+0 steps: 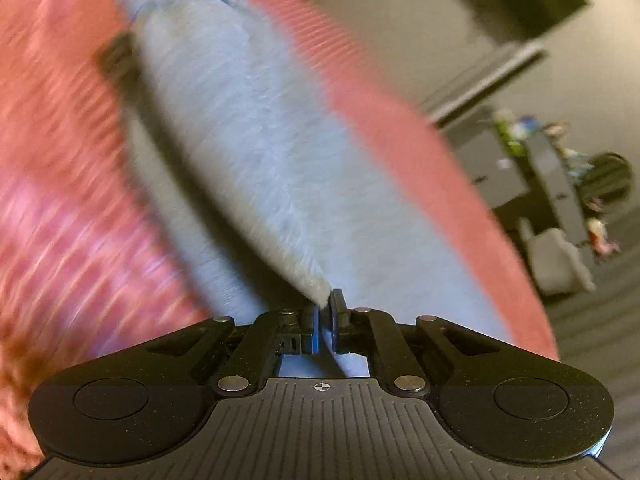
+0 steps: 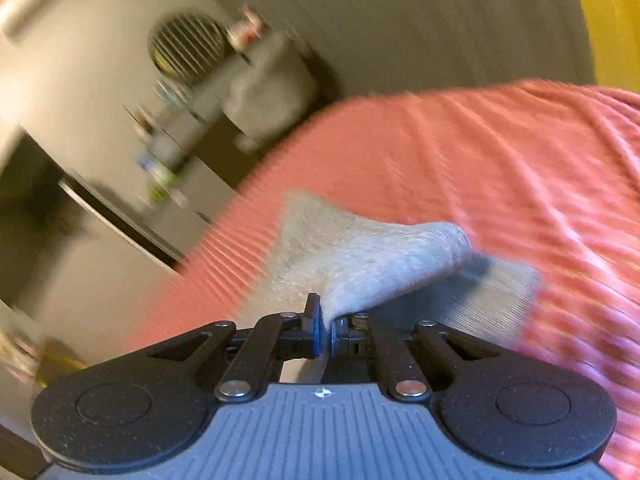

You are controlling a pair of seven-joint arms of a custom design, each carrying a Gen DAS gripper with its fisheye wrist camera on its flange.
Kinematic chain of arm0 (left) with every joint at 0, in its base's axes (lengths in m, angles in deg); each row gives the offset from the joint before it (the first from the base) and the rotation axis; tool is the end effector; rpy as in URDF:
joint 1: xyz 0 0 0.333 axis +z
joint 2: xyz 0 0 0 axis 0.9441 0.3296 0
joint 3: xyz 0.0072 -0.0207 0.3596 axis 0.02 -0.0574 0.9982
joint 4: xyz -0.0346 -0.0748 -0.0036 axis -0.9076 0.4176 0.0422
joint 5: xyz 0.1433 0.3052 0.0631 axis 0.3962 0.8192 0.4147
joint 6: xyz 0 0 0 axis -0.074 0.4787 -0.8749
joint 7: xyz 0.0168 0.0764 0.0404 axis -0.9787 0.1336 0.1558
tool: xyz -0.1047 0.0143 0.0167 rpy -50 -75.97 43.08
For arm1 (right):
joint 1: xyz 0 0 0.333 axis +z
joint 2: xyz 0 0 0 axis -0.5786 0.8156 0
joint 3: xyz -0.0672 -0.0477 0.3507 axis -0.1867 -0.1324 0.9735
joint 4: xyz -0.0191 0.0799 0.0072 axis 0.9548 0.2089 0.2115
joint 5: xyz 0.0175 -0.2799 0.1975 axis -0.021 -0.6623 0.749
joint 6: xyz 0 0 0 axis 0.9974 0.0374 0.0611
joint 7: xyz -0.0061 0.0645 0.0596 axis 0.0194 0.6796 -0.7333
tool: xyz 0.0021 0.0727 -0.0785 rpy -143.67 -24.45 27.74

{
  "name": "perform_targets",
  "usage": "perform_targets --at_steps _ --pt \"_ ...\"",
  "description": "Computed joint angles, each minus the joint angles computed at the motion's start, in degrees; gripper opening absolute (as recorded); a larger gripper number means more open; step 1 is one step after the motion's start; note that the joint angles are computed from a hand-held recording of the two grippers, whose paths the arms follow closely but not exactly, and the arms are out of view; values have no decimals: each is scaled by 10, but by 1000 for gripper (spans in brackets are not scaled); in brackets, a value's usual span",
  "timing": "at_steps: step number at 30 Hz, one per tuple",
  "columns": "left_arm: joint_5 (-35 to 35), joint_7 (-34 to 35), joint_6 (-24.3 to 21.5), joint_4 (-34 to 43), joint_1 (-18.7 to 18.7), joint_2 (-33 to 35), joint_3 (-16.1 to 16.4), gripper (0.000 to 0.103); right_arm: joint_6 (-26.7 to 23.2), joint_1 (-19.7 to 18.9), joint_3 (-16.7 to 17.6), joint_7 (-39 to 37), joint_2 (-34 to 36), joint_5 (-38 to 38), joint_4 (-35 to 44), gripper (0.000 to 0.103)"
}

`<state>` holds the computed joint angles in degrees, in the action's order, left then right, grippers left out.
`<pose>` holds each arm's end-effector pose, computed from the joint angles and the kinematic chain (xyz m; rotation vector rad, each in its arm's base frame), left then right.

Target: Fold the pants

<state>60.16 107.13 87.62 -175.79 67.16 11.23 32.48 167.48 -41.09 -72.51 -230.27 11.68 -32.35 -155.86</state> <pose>0.6174 -0.1351 0.5323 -2.5448 1.3208 -1.1609 0.5314 -0.0532 0.5834 -0.4564 2.2403 -0.6067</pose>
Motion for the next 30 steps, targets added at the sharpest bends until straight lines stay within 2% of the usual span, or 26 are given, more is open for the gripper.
perform_targets --at_steps 2,3,4,6,7,9,11,12,13,14,15,18,21,24,26,27,28,29,30 --pt "-3 -20 8 -2 -1 12 8 13 -29 13 1 -107 5 117 -14 6" --pt "0 -39 23 -2 -4 15 17 22 -32 16 0 -140 10 156 -18 8" --pt "5 -50 41 -3 -5 18 23 38 -28 17 -1 -142 14 168 -22 9" --pt "43 -85 49 5 -20 26 54 51 2 16 -6 -124 17 171 -33 14" --pt "47 -90 38 17 -13 34 53 52 20 15 -9 -104 18 163 -38 19" --pt "9 -71 31 35 27 54 13 52 44 15 -13 -97 24 176 -44 24" --pt "-47 -64 40 38 61 64 -21 42 56 16 -13 -122 30 220 -45 24" --pt "-60 -68 39 39 65 65 -25 29 62 17 -13 -139 30 240 -48 23" --pt "-65 -70 37 42 65 65 -26 19 53 21 -14 -143 32 249 -41 15" --pt "-66 -61 34 42 69 63 -27 19 45 25 -16 -137 29 241 -37 5" --pt "-55 -63 23 47 62 61 -17 16 39 27 -20 -122 28 216 -31 5" --pt "-32 -68 14 40 46 42 1 14 -6 28 -20 -74 14 120 -9 5" --pt "-45 -32 26 32 60 25 -13 14 -17 15 -8 -19 -10 18 -3 4" --pt "-11 -32 22 9 42 0 11 14 -25 0 8 6 -26 -45 -6 4" --pt "22 -55 -15 15 26 4 32 14 -59 1 15 -28 -26 -36 -7 5" --pt "25 -56 -29 16 26 7 32 14 -75 4 16 -52 -23 -17 -8 5" --pt "34 -63 -42 17 24 11 37 15 -83 6 14 -78 -18 10 -12 5" --pt "50 -79 -55 14 17 10 46 16 -112 13 11 -133 -13 73 -11 9" --pt "65 -97 -50 2 10 2 55 23 -155 18 11 -163 -9 113 -4 11"
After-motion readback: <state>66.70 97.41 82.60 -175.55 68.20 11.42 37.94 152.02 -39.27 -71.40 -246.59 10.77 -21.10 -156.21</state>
